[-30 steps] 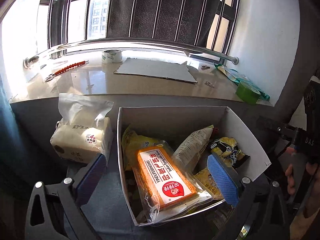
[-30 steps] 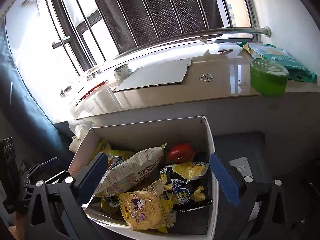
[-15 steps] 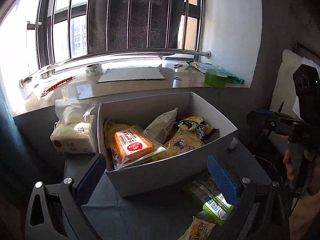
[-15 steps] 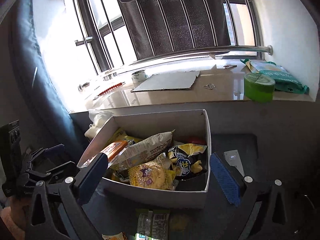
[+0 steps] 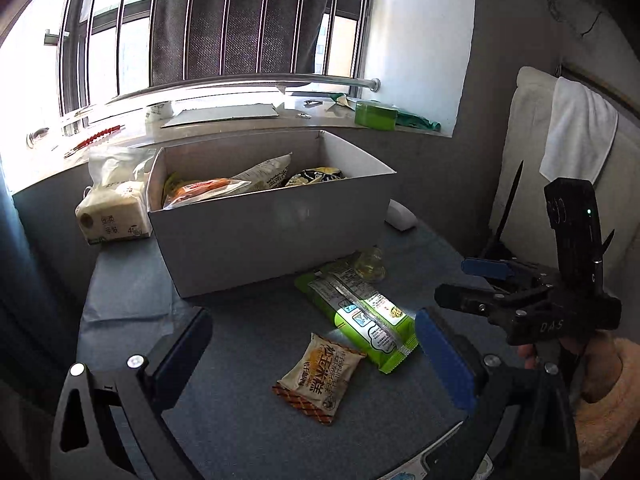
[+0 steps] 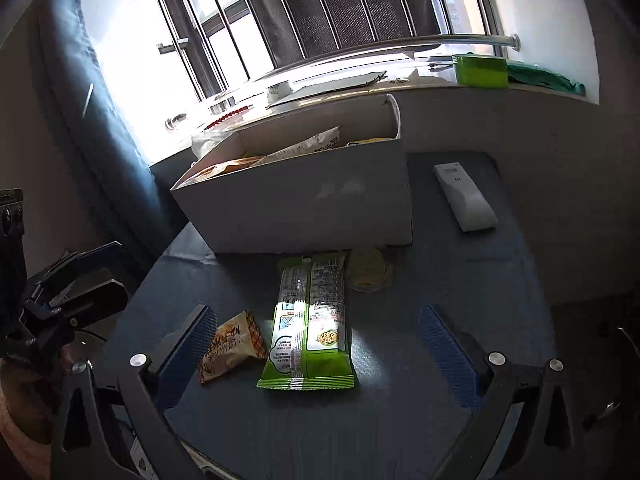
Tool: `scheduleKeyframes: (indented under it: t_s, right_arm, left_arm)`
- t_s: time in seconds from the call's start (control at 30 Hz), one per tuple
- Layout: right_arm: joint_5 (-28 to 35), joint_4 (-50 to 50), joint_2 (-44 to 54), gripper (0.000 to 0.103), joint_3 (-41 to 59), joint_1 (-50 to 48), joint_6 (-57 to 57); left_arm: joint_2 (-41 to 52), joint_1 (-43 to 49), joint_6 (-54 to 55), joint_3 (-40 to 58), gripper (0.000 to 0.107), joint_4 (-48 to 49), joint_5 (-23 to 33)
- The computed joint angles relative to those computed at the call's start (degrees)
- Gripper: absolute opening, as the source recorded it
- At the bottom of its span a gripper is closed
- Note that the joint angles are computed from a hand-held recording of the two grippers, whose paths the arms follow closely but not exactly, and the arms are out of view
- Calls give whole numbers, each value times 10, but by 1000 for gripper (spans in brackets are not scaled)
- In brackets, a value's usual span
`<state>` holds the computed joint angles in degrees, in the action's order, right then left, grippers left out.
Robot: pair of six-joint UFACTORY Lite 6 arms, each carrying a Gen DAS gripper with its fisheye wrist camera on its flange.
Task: Organize snacks
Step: 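Grasp small cake packet with left tool while right tool grasps jelly cup, drop both into box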
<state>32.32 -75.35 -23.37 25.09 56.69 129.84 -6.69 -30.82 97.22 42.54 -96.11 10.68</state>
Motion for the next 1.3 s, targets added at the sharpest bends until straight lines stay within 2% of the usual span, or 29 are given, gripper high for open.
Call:
scheduleKeyframes:
  t_s: [0.07,0.2,0.3,0.4,0.5,0.53,0.6,0.63,0.67,0.9,0.97,1.13,1.2,1.23,1.27,1.3]
  right_arm:
    - [-23,-26,22,103,1,-21,16]
    - [-79,-74,96,103,36,-109,10]
    - [-121,-142,164,103,74,-180,40]
    - [-166,-134,241,103,129,-234,1]
    - [-184,-183,297,103,161,-257,36]
    - [-185,-180,313,101,171,-259,29]
    - [-174,-161,338,80,186,-256,8]
    - [-156,-169,333,66,184,-247,16]
    - [-160,-160,331,36,186,-248,1]
    - [-156,-182,277,36,142,-224,28]
    - [-147,-182,241,36,119,-209,36]
    - [-97,-66,114,36,67,-138,-46]
    - [-42,-10,66,36,56,-76,-82]
    - [-18,11,48,36,56,-49,-96]
    - [2,28,33,36,57,-24,-105]
    - [25,41,15,36,53,2,-108]
  left_arm:
    - [-1,-4,10,-6,103,-6,-7]
    - [-12,8,-28,-20,103,35,14]
    - [-22,7,-16,-34,103,30,7]
    - [-21,13,-6,-45,103,23,10]
    - [-11,20,18,-51,103,3,17]
    - [-7,19,24,-51,103,-2,15]
    - [1,19,37,-51,103,-11,16]
    - [4,19,53,-52,103,-26,17]
    - [8,19,53,-50,103,-25,17]
    - [41,23,53,-33,103,-16,29]
    - [74,14,23,-9,103,28,23]
    - [211,-13,-72,92,102,158,9]
    - [268,-19,-127,138,102,226,14]
    - [292,-22,-153,159,99,261,11]
    - [315,-24,-156,175,86,272,10]
    - [318,-29,-135,176,85,265,-3]
